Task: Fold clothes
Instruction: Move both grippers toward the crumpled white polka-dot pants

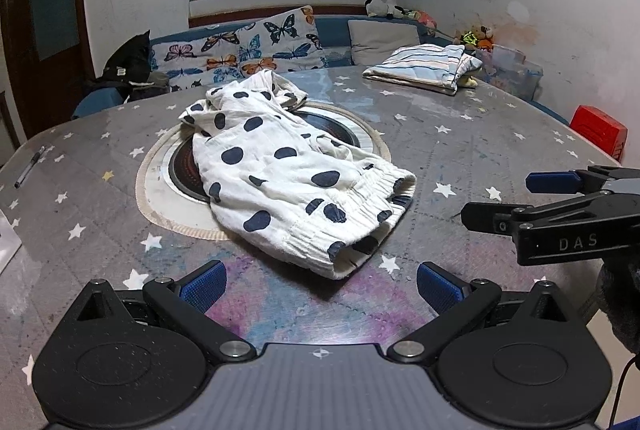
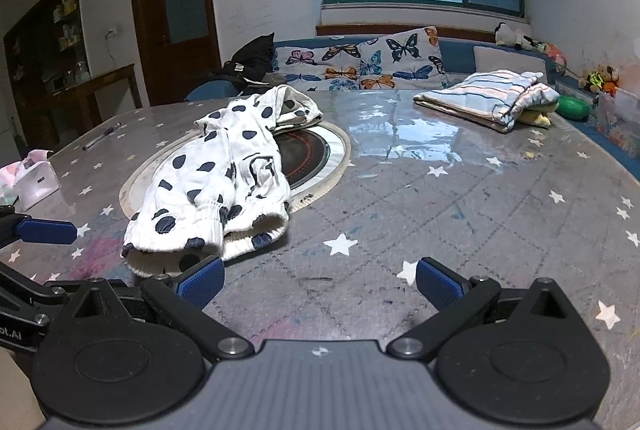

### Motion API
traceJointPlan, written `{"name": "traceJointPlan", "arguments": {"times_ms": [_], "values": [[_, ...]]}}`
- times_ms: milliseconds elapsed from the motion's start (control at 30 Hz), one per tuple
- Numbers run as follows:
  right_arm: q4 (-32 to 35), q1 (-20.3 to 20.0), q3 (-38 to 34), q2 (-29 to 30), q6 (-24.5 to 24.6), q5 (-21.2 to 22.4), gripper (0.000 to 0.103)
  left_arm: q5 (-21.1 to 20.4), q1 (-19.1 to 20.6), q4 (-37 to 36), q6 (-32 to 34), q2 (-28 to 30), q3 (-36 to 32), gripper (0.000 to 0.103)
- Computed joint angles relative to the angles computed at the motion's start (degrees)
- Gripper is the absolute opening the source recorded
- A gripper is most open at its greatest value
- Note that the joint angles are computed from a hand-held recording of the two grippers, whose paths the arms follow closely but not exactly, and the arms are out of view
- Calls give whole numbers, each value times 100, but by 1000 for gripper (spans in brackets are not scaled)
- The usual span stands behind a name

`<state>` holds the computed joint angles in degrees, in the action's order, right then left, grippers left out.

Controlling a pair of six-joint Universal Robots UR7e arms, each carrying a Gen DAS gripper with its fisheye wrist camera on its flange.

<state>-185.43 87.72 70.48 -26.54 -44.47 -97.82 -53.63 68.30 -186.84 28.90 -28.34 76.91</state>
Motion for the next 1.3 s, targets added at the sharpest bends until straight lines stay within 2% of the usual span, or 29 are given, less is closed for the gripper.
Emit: {"name": "traceJointPlan", "arguments": {"times_ms": [633, 1300], "values": [[504, 65, -460, 174, -86, -291, 102, -33, 24, -41, 426, 183, -327, 99], [911, 103, -831, 335, -118, -439, 101, 104, 44, 196, 420, 318, -681, 100]]}}
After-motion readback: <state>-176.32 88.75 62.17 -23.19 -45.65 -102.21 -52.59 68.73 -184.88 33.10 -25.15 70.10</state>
